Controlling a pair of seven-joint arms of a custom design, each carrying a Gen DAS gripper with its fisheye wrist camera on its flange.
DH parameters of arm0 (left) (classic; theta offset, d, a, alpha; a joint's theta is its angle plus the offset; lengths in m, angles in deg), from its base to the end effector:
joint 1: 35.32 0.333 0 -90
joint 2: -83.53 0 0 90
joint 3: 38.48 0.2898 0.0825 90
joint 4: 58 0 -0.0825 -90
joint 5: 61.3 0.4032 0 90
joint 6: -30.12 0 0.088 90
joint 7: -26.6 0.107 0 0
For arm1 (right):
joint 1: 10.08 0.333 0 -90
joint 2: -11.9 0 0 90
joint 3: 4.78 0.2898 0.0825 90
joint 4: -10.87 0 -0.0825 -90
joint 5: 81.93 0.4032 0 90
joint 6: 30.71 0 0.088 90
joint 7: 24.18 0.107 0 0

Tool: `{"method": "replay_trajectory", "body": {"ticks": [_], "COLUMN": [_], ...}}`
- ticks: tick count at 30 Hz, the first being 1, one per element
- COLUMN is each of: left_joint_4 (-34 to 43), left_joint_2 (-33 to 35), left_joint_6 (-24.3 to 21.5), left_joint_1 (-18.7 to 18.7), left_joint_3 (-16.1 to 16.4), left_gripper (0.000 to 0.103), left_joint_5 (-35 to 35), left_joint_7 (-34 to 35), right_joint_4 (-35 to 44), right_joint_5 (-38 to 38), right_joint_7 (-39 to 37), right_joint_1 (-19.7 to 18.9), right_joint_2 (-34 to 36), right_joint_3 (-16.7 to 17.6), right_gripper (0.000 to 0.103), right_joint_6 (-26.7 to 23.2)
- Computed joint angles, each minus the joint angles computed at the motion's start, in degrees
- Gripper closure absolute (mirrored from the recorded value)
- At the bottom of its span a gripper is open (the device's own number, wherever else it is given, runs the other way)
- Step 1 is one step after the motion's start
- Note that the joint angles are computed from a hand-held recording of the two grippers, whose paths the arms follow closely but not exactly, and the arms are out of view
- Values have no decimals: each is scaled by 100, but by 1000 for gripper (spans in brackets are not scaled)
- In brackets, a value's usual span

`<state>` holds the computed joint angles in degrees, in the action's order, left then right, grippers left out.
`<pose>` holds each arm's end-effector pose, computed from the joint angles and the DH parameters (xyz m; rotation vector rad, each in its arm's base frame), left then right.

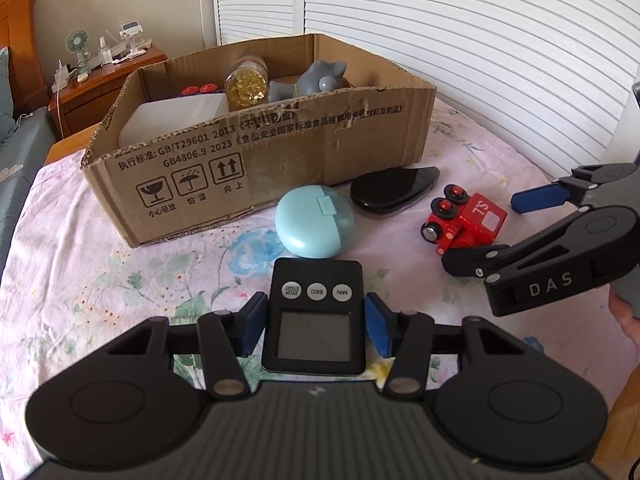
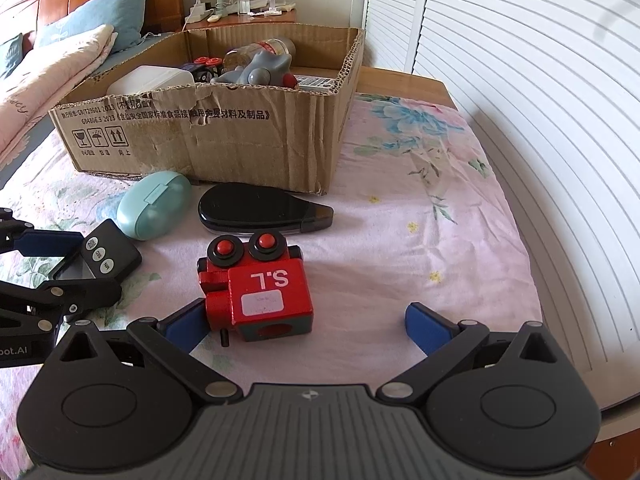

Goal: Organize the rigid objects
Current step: 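Grasp the black digital timer with the left gripper while the right gripper grasps the red S.L train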

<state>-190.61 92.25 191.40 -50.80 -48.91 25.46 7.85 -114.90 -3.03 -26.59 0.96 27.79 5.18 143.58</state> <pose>0.4505 -0.2747 0.2469 -1.8609 1.7557 -0.6727 0.5464 0.1295 0.2416 -2.2414 1.1625 -0.4307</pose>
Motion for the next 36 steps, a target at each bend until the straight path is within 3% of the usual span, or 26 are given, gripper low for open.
{"method": "replay_trajectory", "body": {"ticks": [5, 18, 27, 32, 36], "left_joint_4": [-230, -382, -338, -342, -359], "left_joint_2": [-184, -298, -264, -268, -284], "left_joint_6": [-72, -304, -240, -174, -125], "left_joint_1": [52, 157, 173, 194, 215], "left_joint_3": [18, -43, -20, -8, -3], "left_gripper": [51, 50, 51, 51, 51], "left_joint_5": [-108, -86, -75, -91, -166], "left_joint_7": [-69, -349, -283, -197, -13], "right_joint_4": [77, 68, -17, -54, -86], "right_joint_5": [251, -295, -304, -285, -465], "right_joint_7": [-222, 166, -6, -83, 39], "right_joint_1": [-3, 37, 76, 109, 148], "right_joint_2": [43, 54, -82, -154, -189], "right_joint_3": [44, 78, 57, 22, -42], "right_gripper": [0, 2, 21, 41, 46], "right_joint_6": [38, -67, -237, -315, -374]}}
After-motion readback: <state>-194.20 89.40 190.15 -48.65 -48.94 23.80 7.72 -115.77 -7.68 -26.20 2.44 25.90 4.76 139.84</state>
